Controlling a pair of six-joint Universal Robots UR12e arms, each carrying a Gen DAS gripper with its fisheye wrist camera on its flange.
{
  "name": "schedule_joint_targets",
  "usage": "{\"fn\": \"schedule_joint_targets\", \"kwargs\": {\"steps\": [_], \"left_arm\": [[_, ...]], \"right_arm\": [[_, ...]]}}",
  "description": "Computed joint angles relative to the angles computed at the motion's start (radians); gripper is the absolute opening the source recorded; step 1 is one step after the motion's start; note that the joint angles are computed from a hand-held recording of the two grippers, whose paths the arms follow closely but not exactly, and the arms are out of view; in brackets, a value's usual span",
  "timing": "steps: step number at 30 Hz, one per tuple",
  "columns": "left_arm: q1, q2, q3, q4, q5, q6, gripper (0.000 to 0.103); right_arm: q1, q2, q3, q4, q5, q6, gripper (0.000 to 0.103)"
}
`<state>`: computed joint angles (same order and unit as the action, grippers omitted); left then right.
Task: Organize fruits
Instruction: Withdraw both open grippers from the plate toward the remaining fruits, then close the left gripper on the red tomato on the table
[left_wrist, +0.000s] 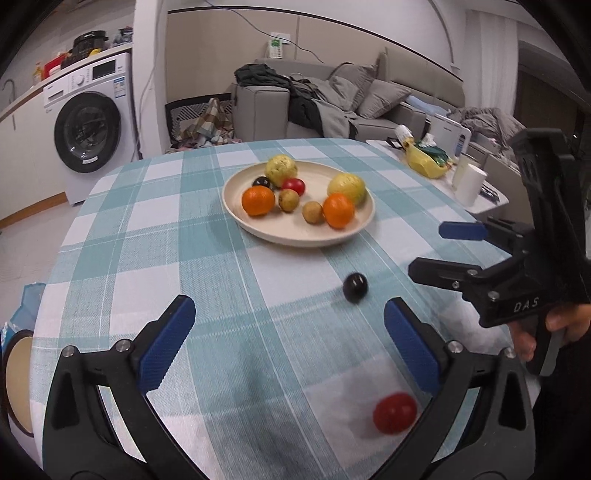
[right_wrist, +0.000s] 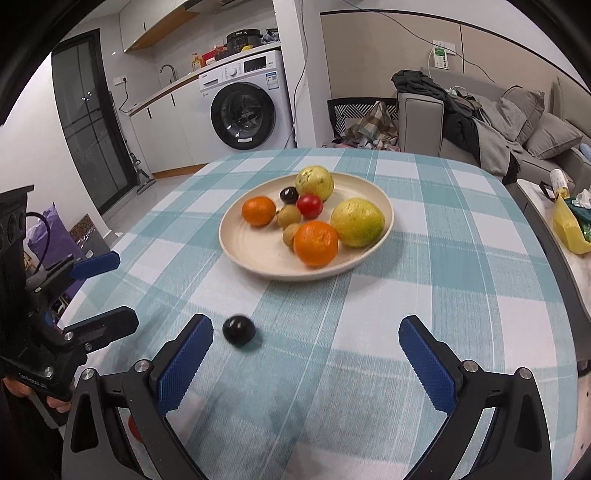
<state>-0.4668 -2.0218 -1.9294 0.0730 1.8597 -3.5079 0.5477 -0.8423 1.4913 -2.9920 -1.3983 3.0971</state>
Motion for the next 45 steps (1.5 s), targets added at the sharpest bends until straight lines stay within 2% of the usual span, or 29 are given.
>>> {"fn": "schedule_joint_targets", "kwargs": {"steps": [7,15,17,27,29,34,38,45], "left_arm": [[-0.016,0.019,-0.033,-0.024,-0.073,0.049,0.102],[-0.003,0.028,-0.049,-0.055,-0.213,0.080,0.101],[-0.006,0.026,-0.046,-0.065,-0.215,0.091,0.100],[-0.006,0.024,-0.039,-0.093,-0.276,0.151,0.067],[-0.005,0.023,-0.039,-0.097,-0.292,0.162,0.063],[-0.005,0.020,-0.037,-0.102,-0.321,0.185,0.044],[0.007,0.020,-0.044,-0.083,-0.382,0.181,0.029],[0.011,0.020,-0.049,-0.070,-0.405,0.190,0.028]], "right_arm": [[0.004,-0.021,0.041,-0.006,0.005,0.004,0.103],[0.012,-0.018,0.038,0.010,-0.012,-0.001,0.103],[0.015,-0.017,0.036,0.015,-0.021,-0.008,0.103],[0.018,-0.016,0.033,0.018,-0.024,-0.015,0.103],[0.019,-0.015,0.032,0.016,-0.026,-0.015,0.103],[0.019,-0.013,0.032,0.018,-0.028,-0.008,0.103],[0.019,-0.012,0.031,0.018,-0.031,-0.010,0.103],[0.018,-0.013,0.032,0.019,-0.033,-0.008,0.103]]}}
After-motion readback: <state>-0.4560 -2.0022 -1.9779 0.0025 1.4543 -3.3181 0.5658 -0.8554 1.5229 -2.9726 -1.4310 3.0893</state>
